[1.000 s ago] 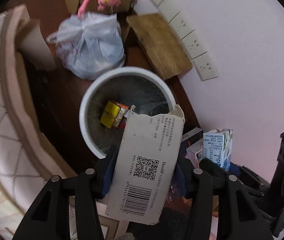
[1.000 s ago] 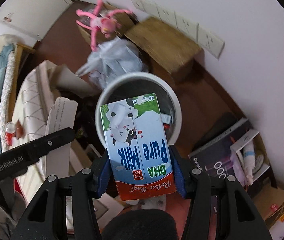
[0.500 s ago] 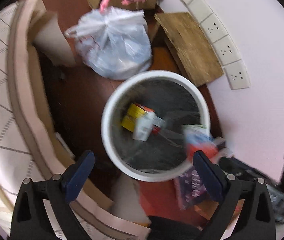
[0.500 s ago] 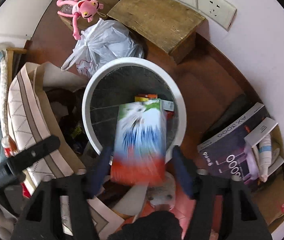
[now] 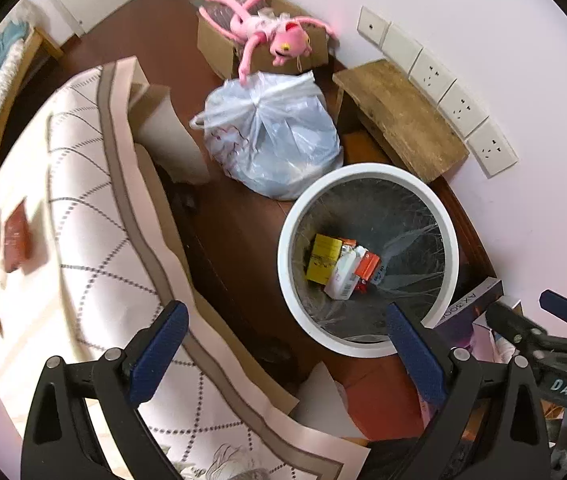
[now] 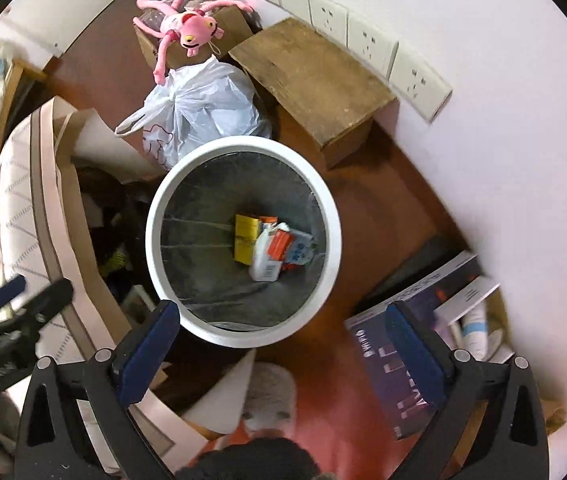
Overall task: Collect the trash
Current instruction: 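Open both tools to drop the box and milk carton into the bin, then grasp the bread crust with the left tool while the right tool grasps the red wrapper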
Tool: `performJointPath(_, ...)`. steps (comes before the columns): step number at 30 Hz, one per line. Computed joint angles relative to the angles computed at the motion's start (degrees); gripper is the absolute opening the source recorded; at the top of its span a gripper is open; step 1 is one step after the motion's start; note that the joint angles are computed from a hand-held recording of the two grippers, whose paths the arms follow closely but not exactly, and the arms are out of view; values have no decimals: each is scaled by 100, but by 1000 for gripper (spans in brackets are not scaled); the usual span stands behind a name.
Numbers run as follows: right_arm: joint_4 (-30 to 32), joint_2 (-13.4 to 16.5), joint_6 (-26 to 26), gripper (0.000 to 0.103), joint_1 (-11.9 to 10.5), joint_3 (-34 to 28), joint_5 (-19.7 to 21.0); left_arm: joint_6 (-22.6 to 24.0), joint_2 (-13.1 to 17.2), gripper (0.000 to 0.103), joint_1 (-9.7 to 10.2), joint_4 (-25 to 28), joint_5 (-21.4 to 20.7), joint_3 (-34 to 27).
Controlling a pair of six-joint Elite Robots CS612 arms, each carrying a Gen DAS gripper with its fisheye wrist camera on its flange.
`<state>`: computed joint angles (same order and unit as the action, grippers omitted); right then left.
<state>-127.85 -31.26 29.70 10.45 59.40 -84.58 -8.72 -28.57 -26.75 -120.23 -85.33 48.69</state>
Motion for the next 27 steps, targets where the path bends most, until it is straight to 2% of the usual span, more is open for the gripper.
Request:
performJointPath(13, -312, -395, 50, 103, 119, 414, -354, 95, -508, 101, -21, -704, 102, 747)
performJointPath(27, -1289, -1172, 370, 103, 312, 1220, -641, 123, -1286, 101, 17, -1843, -72, 1747)
